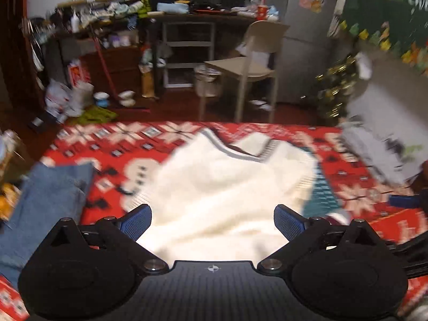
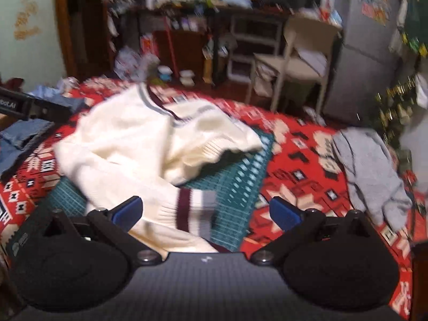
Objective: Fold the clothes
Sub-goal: 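Release the sweater with both grippers and lay it flat on the mat, then grasp the maroon-striped hem with the right gripper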
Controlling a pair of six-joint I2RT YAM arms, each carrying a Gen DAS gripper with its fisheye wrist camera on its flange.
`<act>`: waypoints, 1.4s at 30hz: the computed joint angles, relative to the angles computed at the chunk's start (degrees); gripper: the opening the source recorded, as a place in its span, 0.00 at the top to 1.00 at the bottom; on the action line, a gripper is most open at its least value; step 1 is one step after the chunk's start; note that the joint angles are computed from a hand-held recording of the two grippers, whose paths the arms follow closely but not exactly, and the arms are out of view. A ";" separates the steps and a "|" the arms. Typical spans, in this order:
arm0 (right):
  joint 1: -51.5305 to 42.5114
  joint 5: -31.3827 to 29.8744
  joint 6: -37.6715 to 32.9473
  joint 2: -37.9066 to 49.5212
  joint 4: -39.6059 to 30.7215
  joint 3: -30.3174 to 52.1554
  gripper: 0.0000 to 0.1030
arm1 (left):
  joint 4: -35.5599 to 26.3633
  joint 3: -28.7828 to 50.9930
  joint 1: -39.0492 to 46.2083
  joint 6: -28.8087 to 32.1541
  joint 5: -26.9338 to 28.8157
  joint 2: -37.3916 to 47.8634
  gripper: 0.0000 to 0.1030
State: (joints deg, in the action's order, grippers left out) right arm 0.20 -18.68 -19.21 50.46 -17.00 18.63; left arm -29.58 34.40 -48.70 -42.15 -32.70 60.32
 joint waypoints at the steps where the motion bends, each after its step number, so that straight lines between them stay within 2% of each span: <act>1: 0.38 0.96 1.18 1.35 -1.95 2.21 0.04 | -1.39 1.34 1.20 0.66 0.26 0.36 0.04; 4: 1.61 2.61 4.40 -0.84 -6.89 7.42 0.04 | -4.16 1.69 1.71 2.30 0.47 -5.41 0.03; 6: 1.95 3.18 4.19 -1.91 -7.37 9.40 0.04 | -4.90 0.62 -1.11 -0.33 -4.40 -5.92 0.00; 8: -0.68 -0.30 2.82 -2.10 -5.85 9.24 0.04 | -6.04 -0.36 -4.07 -3.55 -9.42 -5.95 0.00; 9: -1.43 -0.97 2.39 -1.88 -4.36 8.06 0.05 | -5.58 -1.76 -5.85 -5.38 -11.67 -5.78 0.01; 11: -3.03 -2.59 1.54 -1.04 -1.38 5.71 0.16 | -4.39 -3.68 -8.89 -9.35 -14.20 -4.46 0.02; 13: -5.05 -5.75 0.61 1.28 1.03 3.40 0.37 | -5.01 -5.12 -10.02 -12.01 -12.35 -4.85 0.03; 16: -6.92 -8.80 0.75 4.13 2.51 1.07 0.52 | -7.94 -5.67 -10.81 -15.56 -8.15 -5.25 0.04; 17: -7.52 -9.66 1.58 5.03 2.26 0.92 0.53 | -10.84 -4.31 -11.28 -17.86 -7.65 -4.23 0.12; 19: -8.30 -11.00 2.16 6.00 2.49 0.42 0.54 | -16.03 -2.04 -14.02 -22.88 -8.22 -2.79 0.13; 21: -8.37 -11.22 2.60 6.20 4.91 -1.06 0.54 | -17.62 -2.02 -17.05 -24.64 -9.03 -4.48 0.13; 25: -6.71 -11.68 4.90 13.09 13.03 -2.31 0.54 | -18.45 -2.76 -21.93 -27.41 -10.82 -4.03 0.15; 27: -5.86 -11.55 6.60 15.89 16.34 -2.82 0.54 | -19.23 -2.45 -22.58 -29.10 -8.94 -3.67 0.21; 29: -5.09 -10.88 9.28 18.23 18.31 -2.47 0.54 | -19.75 -1.86 -23.02 -31.02 -6.91 -3.50 0.21; 32: -5.10 -11.22 12.85 22.45 20.65 -1.18 0.52 | -20.49 -1.66 -24.64 -32.40 -7.21 -4.82 0.21; 36: -3.98 -11.18 15.82 29.83 24.97 1.02 0.49 | -20.39 -1.63 -23.90 -31.27 -8.04 -4.76 0.21; 38: -3.07 -10.77 17.13 33.49 25.65 2.28 0.54 | -20.77 -1.54 -22.57 -31.35 -7.18 -5.15 0.21; 40: -1.87 -10.06 17.93 34.73 25.77 2.54 0.74 | -21.44 -1.60 -21.52 -31.14 -5.96 -6.56 0.21; 42: -0.84 -9.71 17.66 32.26 25.17 1.47 0.83 | -22.96 -1.60 -21.43 -31.30 -5.76 -7.98 0.23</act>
State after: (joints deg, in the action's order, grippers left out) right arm -0.64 -28.38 -1.55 82.72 8.17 20.10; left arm -52.54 32.80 -70.13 -73.46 -38.46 52.33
